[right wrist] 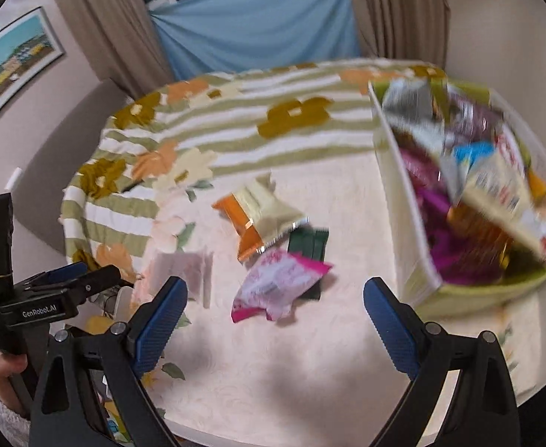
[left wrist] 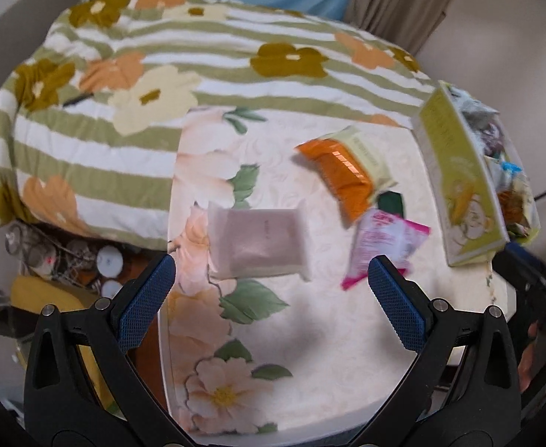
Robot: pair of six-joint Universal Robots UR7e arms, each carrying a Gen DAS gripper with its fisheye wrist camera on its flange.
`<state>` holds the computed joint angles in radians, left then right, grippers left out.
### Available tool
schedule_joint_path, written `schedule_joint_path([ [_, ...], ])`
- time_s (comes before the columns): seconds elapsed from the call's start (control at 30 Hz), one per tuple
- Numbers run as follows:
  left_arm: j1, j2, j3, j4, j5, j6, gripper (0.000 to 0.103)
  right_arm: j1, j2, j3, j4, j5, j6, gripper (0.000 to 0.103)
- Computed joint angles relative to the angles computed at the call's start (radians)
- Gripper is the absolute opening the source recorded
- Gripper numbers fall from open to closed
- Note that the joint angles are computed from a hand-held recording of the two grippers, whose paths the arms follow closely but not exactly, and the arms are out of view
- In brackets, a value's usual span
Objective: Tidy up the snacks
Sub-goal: 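Reach the left tool to the translucent grey pack and the right to the pink bag, then grasp the translucent grey pack with the left tool while the right grasps the pink bag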
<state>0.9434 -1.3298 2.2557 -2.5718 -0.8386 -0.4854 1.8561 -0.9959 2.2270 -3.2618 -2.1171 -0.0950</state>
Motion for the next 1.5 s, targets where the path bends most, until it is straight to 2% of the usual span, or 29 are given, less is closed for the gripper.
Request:
schedule_joint_path([
  [0.23, 0.119, 0.129, -0.053, -0.08, -0.076, 0.073, 0.102, -0.036, 0.108, -0.021, -0.007, -0.028, 0.091, 0.095],
  [0.43, 0.152, 0.238, -0.116, -0.095, -0.091, 0.059, 0.102, -0.065, 0.147, -0.046, 0.016, -0.025, 0.083, 0.095],
  [0.6, 0.128, 0.318, -0.154, -0.052, 0.023, 0.014, 0.102, -0.102, 0.156, -0.052, 0.025, 0.027, 0.091, 0.095],
  [0.7, 0.122, 0.358, -0.194, 0.044, 0.095, -0.038, 0.102, -0.115, 0.153, -0.056, 0.028, 0.049, 0.081, 0.095],
  [1.0, 0.123, 0.367, -0.206, 0.1, 0.128, -0.088, 0.102, -0.143, 0.17, -0.103, 0.1, 0.079, 0.068, 0.095],
  [1.2, 0.141, 0.359, -0.206, 0.072, 0.109, -0.093, 0.102, -0.146, 0.188, -0.136, 0.154, 0.077, 0.066, 0.094],
  [1.5, 0.153, 0.327, -0.183, 0.034, 0.085, -0.074, 0.087, -0.159, 0.193, -0.158, 0.188, 0.083, 0.053, 0.089],
])
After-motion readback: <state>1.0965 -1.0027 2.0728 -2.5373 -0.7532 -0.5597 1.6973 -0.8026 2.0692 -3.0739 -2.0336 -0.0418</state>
